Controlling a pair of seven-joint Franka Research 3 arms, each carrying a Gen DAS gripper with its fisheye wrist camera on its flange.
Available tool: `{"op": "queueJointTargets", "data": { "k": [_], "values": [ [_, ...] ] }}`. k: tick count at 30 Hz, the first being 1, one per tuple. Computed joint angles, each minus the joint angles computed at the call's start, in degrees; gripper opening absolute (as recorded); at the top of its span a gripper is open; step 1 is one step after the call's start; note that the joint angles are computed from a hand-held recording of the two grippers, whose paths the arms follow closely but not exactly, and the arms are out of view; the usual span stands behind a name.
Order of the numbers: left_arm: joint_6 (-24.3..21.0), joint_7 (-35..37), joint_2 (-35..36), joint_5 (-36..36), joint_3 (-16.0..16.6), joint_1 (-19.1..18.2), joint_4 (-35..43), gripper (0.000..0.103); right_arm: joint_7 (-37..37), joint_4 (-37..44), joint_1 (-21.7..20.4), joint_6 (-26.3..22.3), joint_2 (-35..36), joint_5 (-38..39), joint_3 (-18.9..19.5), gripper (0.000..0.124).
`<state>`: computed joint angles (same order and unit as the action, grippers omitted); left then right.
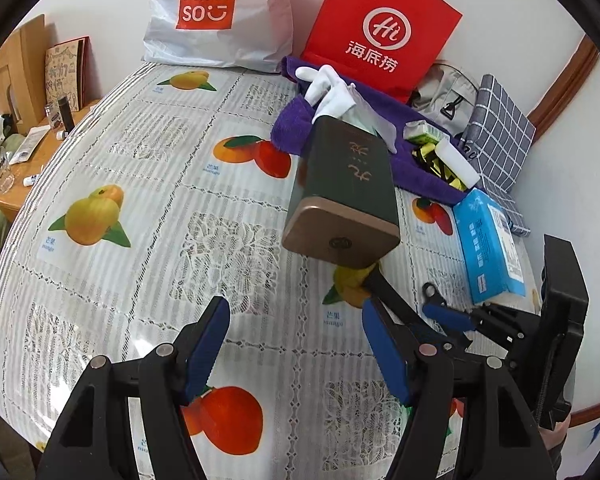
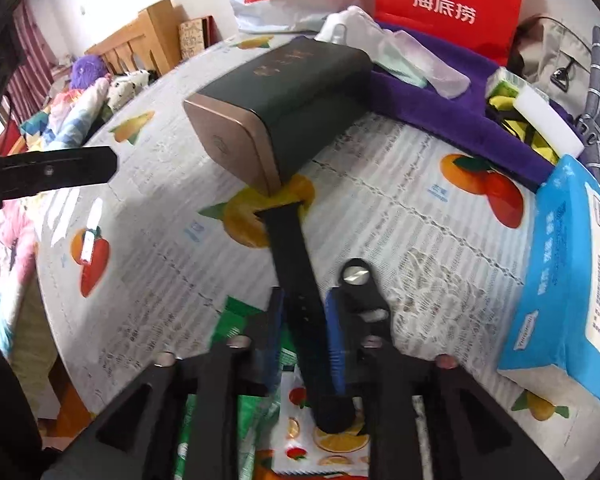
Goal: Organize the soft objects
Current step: 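Grasp the green packet with the left tool while the right tool holds the strap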
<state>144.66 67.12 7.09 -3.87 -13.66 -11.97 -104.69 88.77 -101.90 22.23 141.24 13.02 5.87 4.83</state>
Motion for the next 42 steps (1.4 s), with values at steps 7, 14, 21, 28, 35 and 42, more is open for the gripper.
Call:
{"op": "queueJointTargets", "data": {
  "k": [7, 14, 21, 28, 35, 42],
  "values": [
    [-1.61, -2.05, 0.46, 2.14, -0.12, -0.84, 0.99, 0.067, -3.76, -1.08, 0.79, 5.0, 0.75, -0.91, 0.27, 0.033],
    [-2.82, -4.36, -0.5, 4.91, -0.07, -1.58, 0.63, 0.067, -6.48, -1.29, -0.01, 6.22, 0.54, 3.55, 1.08, 0.019],
    [-4.4, -6.18, -1.02, 6.78, -0.49, -2.65, 0.15, 0.067, -9.11, -7.21, -1.96, 13.23, -5.73, 13.34, 1.88, 0.02],
    [-5.57, -7.14, -1.03, 6.72, -1.41, -4.21, -0.36, 0.067, -7.53, -13.3, -2.79, 16.09, -12.01, 13.76, 0.73, 0.02],
    [-8.09, -6.69, 1.5, 7.42, -2.68, -6.5, 1.71, 0.067, -4.15, -22.55, -4.48, 18.74, -19.47, 11.32, -0.1, 0.02],
    [-10.78, -6.91, 5.53, 7.46, -3.54, -8.48, 5.42, 0.067, -5.05, -29.87, -5.08, 20.5, -25.33, 13.78, -1.03, 0.02]
  ]
}}
